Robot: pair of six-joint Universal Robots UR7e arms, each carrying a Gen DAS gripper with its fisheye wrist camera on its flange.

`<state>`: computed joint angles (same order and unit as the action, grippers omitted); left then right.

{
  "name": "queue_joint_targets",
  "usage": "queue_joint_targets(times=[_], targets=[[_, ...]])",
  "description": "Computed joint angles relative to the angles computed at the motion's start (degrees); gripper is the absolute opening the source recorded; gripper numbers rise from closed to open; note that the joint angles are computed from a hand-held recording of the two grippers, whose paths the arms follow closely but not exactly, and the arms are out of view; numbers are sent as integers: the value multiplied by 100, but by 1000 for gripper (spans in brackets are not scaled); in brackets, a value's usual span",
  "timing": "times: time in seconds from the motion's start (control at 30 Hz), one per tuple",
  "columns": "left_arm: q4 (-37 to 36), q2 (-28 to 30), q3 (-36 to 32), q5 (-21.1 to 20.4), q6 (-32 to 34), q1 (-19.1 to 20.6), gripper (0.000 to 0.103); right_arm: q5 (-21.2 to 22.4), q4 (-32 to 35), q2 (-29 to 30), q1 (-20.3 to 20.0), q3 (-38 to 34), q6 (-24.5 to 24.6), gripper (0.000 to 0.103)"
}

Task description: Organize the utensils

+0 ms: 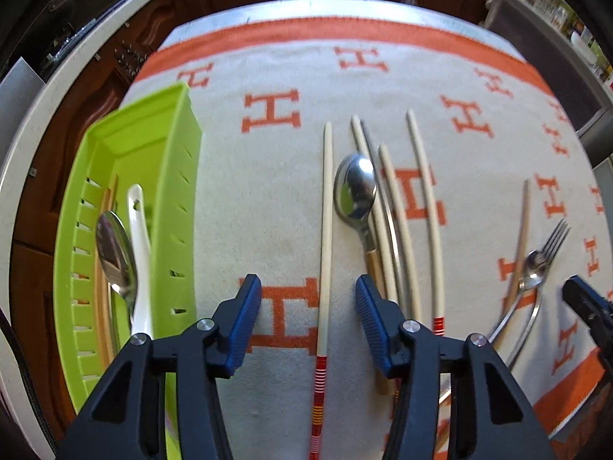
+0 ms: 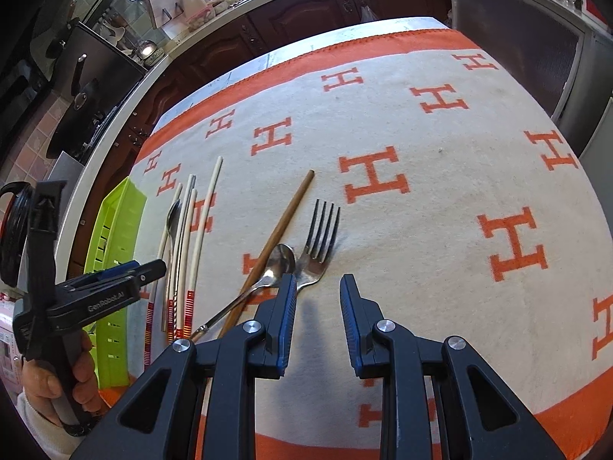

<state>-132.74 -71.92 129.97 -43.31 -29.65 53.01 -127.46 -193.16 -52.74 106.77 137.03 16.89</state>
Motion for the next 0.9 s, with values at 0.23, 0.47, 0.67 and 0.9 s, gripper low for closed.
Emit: queue_joint_targets(times=[0.23,0.47,0.67,0.9], targets=[[-376,-3,16,-140,158,99,45,208,-116,11,-167,115,-91,24],[-755,100,103,-29,437,29,3,589,-417,181,-245,106,-216,24],[-719,-112,234,-301,321,-29,3,659,-687,385,-267,-41,-391,24],[-643,-474,361,-470,284,-172,3,641,-920,692,-288,-292,-622,18]])
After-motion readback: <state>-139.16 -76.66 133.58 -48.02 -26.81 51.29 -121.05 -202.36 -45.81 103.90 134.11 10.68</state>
